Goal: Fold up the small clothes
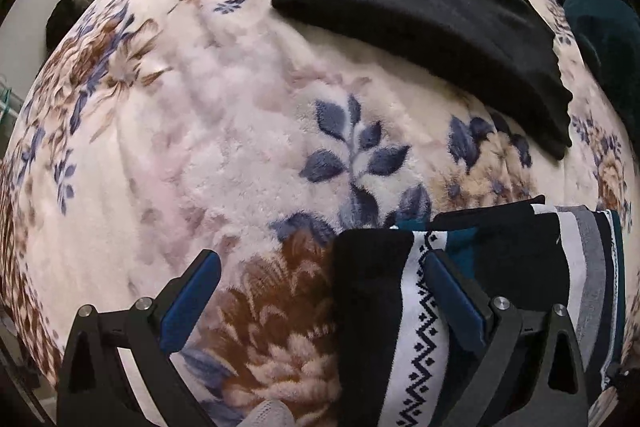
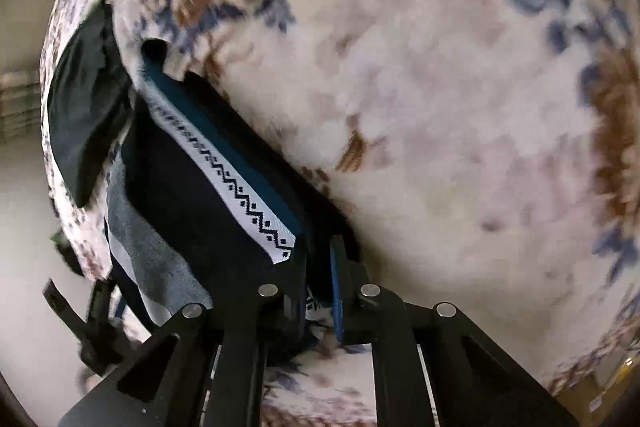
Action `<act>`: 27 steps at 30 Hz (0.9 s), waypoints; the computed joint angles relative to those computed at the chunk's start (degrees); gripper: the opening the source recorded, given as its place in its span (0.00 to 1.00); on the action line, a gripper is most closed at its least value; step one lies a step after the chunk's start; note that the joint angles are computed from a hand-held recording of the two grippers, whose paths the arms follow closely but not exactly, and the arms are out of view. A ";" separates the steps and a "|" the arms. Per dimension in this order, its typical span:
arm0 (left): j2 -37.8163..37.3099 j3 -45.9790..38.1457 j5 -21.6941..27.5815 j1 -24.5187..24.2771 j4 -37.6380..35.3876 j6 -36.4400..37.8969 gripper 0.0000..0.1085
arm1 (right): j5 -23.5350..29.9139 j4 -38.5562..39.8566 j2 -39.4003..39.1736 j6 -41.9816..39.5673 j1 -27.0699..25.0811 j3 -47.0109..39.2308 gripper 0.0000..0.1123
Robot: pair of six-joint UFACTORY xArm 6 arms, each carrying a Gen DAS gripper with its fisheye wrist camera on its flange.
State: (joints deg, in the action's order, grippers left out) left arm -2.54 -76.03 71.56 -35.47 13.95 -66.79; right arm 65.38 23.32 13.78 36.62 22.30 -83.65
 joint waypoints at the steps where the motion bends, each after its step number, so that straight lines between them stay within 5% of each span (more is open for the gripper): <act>1: 0.11 -0.29 0.22 0.08 -0.02 0.63 0.95 | -0.21 -1.76 -1.59 0.92 -0.02 0.79 0.09; 6: -3.58 0.78 1.52 -1.49 -0.11 -0.03 0.95 | 6.32 -6.98 -0.35 -1.54 -0.45 -2.61 0.10; 8: -8.42 4.94 -0.90 -2.86 -2.14 -2.77 0.95 | 6.96 -3.82 -0.48 -3.07 -1.23 -1.49 0.21; 10: -14.10 11.03 -5.71 -4.24 -5.67 -5.83 0.95 | 0.22 1.58 -5.53 -4.11 -1.90 5.99 0.60; 12: -17.73 16.14 -11.49 -5.64 -9.75 -8.16 0.95 | -6.15 7.60 -10.36 -6.82 -1.79 13.12 0.68; 20: -18.93 27.26 -28.59 -10.22 -16.82 -14.24 0.94 | -16.73 42.54 -10.65 -27.57 3.18 28.96 0.68; 21: -18.96 27.73 -29.63 -10.14 -16.16 -15.09 0.89 | -18.89 46.30 -10.19 -29.14 4.17 29.73 0.70; 24: -18.47 28.78 -34.90 -9.50 -18.27 -10.45 0.38 | -27.11 56.38 -11.01 -34.24 7.33 32.10 0.70; 26: -17.21 27.10 -34.06 -8.74 -20.10 -6.54 0.32 | -29.91 60.33 -11.13 -37.66 8.87 32.22 0.56; 27: -17.11 26.59 -33.51 -7.98 -21.42 -4.28 0.30 | -30.87 61.18 -10.64 -38.49 9.79 31.71 0.24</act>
State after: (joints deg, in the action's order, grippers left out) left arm -19.65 -49.44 38.05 -43.46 -7.47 -71.07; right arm 34.52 84.51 3.14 -1.87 32.09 -51.94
